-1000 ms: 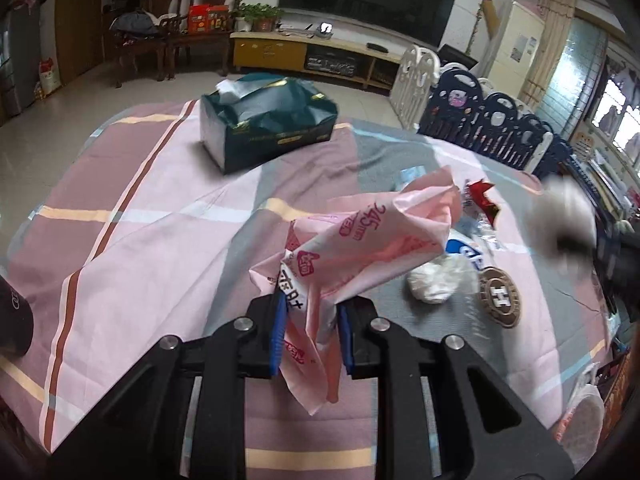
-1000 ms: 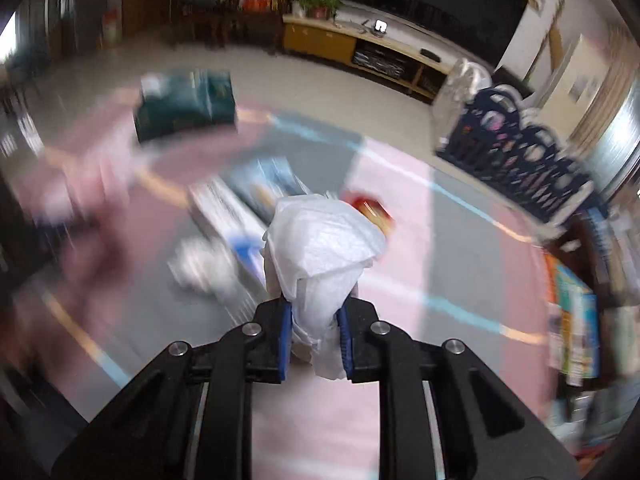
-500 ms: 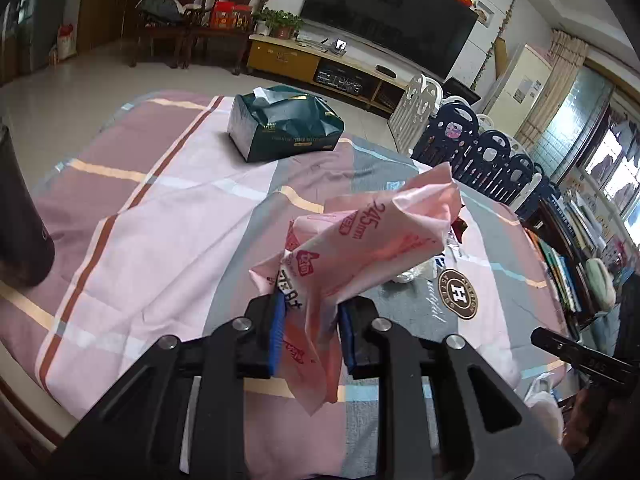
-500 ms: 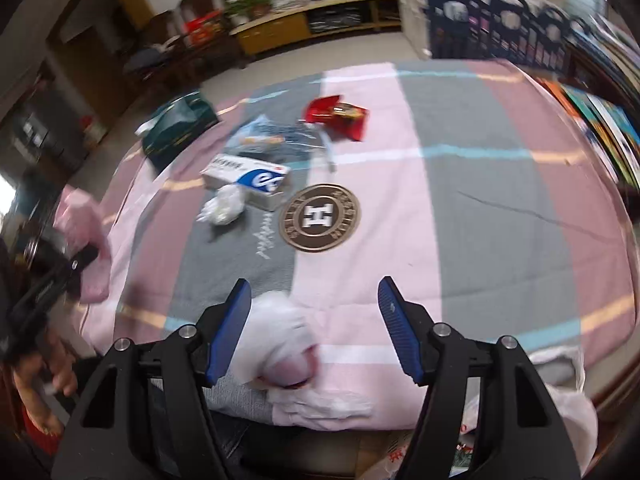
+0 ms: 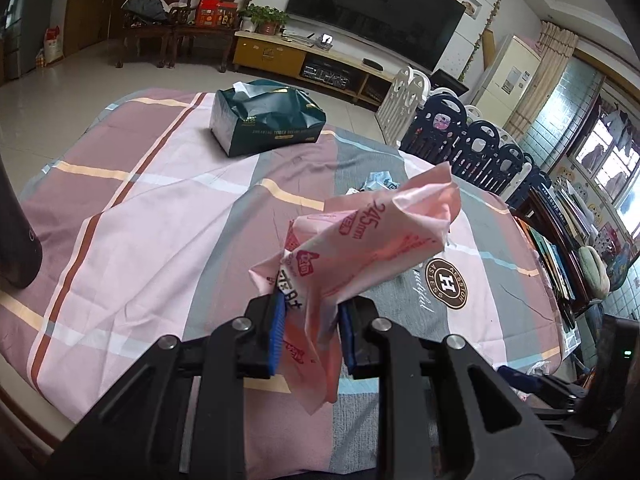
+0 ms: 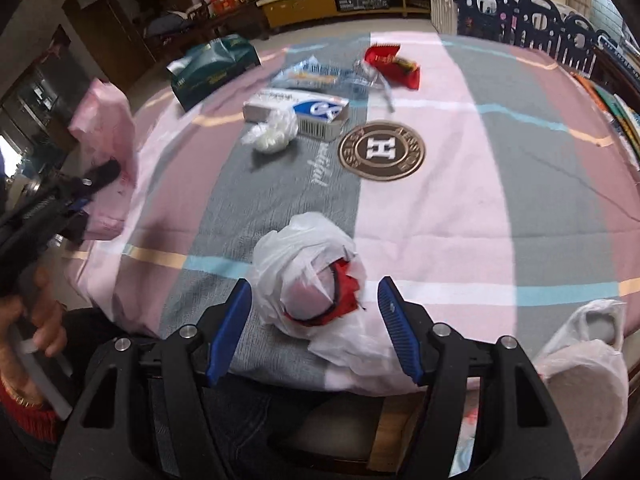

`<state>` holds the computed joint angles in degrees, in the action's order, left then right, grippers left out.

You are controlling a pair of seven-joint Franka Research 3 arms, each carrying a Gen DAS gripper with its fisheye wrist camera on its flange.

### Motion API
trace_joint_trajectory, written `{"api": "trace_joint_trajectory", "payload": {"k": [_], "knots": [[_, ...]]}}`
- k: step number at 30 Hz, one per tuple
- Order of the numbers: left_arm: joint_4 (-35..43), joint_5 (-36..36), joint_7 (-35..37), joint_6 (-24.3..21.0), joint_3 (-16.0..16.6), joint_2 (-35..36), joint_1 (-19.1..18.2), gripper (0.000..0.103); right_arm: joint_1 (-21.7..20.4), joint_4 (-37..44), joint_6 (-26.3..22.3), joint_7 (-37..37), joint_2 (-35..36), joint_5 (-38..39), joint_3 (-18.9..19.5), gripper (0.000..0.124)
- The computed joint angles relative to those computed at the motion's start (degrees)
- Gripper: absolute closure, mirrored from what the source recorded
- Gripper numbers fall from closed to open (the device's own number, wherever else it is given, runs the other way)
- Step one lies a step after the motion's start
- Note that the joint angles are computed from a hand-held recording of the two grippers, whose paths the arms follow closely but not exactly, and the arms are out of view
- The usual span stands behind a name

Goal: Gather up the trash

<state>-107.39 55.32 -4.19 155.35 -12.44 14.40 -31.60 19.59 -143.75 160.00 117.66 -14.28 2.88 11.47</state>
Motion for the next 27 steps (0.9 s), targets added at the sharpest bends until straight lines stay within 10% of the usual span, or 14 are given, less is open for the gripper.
{"api": "trace_joint_trajectory", "payload": {"k": [27], "knots": [[2.8,-1.6,5.1,-5.9,-0.1,1.1,-2.3,0.078,1.4,7.3,-4.9,14.2,6.8,-19.8,0.9,0.099]]}}
